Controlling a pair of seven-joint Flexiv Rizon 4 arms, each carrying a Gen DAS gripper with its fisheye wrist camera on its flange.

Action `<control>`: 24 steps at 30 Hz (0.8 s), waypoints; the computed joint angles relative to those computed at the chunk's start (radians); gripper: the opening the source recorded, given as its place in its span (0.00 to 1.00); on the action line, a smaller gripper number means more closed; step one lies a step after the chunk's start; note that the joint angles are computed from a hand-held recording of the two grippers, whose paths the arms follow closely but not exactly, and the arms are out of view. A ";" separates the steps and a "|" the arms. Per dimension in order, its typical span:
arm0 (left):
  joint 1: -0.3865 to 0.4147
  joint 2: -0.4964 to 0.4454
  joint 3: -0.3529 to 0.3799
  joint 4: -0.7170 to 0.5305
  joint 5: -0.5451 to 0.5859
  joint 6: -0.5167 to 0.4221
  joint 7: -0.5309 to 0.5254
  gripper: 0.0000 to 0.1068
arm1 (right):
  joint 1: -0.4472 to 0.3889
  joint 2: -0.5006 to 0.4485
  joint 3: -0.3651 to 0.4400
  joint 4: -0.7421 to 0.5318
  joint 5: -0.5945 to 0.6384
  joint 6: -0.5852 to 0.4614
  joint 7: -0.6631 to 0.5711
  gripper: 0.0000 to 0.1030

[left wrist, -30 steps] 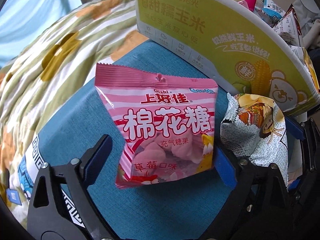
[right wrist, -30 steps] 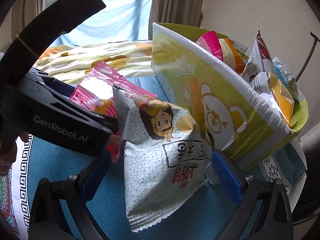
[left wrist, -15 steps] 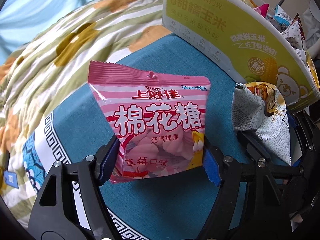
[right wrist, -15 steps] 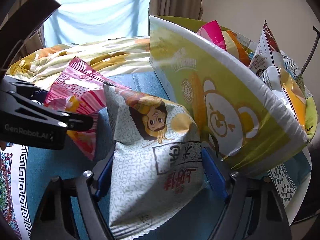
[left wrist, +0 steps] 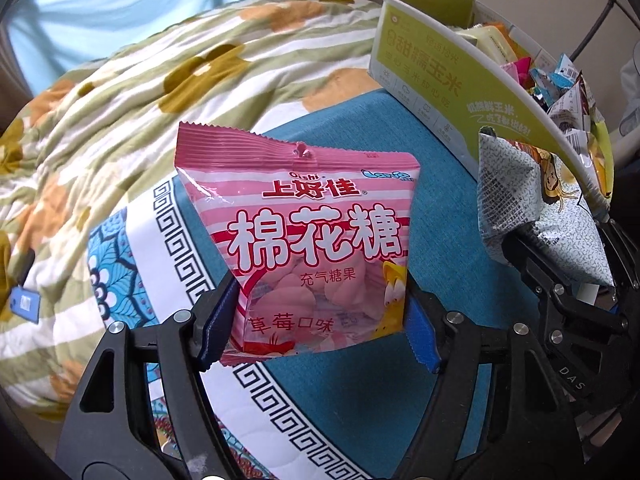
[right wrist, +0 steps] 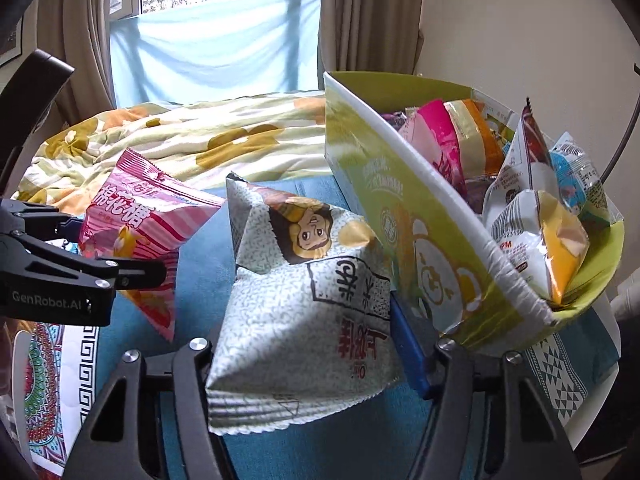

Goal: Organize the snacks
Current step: 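Carry both bags into the yellow box and open both tools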

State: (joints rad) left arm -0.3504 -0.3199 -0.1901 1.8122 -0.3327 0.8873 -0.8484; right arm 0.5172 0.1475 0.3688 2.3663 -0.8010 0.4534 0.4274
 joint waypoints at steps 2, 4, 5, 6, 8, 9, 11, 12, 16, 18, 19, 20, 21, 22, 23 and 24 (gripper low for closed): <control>0.004 0.033 0.010 0.012 -0.006 -0.006 -0.022 0.66 | 0.003 0.022 0.009 -0.004 -0.008 -0.004 0.004 0.58; 0.006 0.067 0.021 0.023 -0.003 -0.011 -0.050 0.66 | 0.006 0.045 0.018 -0.012 -0.010 -0.010 0.004 0.57; 0.006 0.083 0.025 0.026 -0.002 -0.015 -0.066 0.66 | 0.007 0.057 0.023 -0.017 -0.012 -0.013 0.003 0.57; 0.008 0.099 0.028 0.030 -0.006 -0.021 -0.078 0.66 | 0.009 0.069 0.030 -0.023 -0.014 -0.018 0.001 0.57; 0.011 0.127 0.029 0.035 -0.022 -0.026 -0.090 0.66 | 0.012 0.094 0.042 -0.037 -0.013 -0.028 -0.010 0.57; 0.010 0.141 0.030 0.038 -0.027 -0.023 -0.094 0.66 | 0.012 0.107 0.047 -0.043 -0.015 -0.029 -0.013 0.57; 0.004 0.169 0.030 0.042 -0.032 -0.018 -0.108 0.66 | 0.009 0.138 0.053 -0.054 -0.011 -0.024 -0.033 0.57; 0.000 0.181 0.028 0.040 -0.036 -0.017 -0.117 0.66 | 0.006 0.154 0.059 -0.061 -0.010 -0.032 -0.043 0.57; -0.027 0.215 0.018 0.021 -0.037 -0.012 -0.169 0.66 | -0.014 0.240 0.074 -0.068 0.007 -0.039 -0.098 0.57; -0.047 0.222 0.008 0.003 -0.028 -0.006 -0.205 0.66 | -0.032 0.290 0.076 -0.060 0.019 -0.031 -0.135 0.57; -0.059 0.221 0.002 -0.009 -0.017 -0.003 -0.229 0.66 | -0.041 0.321 0.079 -0.054 0.029 -0.033 -0.158 0.57; -0.072 0.220 -0.004 -0.021 -0.004 0.001 -0.256 0.66 | -0.049 0.351 0.079 -0.049 0.044 -0.035 -0.190 0.57; -0.087 0.213 -0.012 -0.038 0.015 0.008 -0.290 0.66 | -0.060 0.380 0.082 -0.042 0.053 -0.037 -0.215 0.57; -0.102 0.207 -0.019 -0.053 0.031 0.016 -0.322 0.66 | -0.069 0.418 0.081 -0.033 0.066 -0.040 -0.248 0.57; -0.117 0.196 -0.027 -0.071 0.046 0.019 -0.358 0.66 | -0.075 0.453 0.074 -0.024 0.083 -0.040 -0.291 0.57; -0.134 0.183 -0.034 -0.092 0.063 0.019 -0.400 0.66 | -0.084 0.492 0.068 -0.011 0.095 -0.041 -0.328 0.57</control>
State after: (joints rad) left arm -0.4843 -0.1370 -0.2240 1.7198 -0.2695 0.9060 -1.2483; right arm 0.4333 0.6395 0.4369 2.3549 -0.7065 0.4127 0.0996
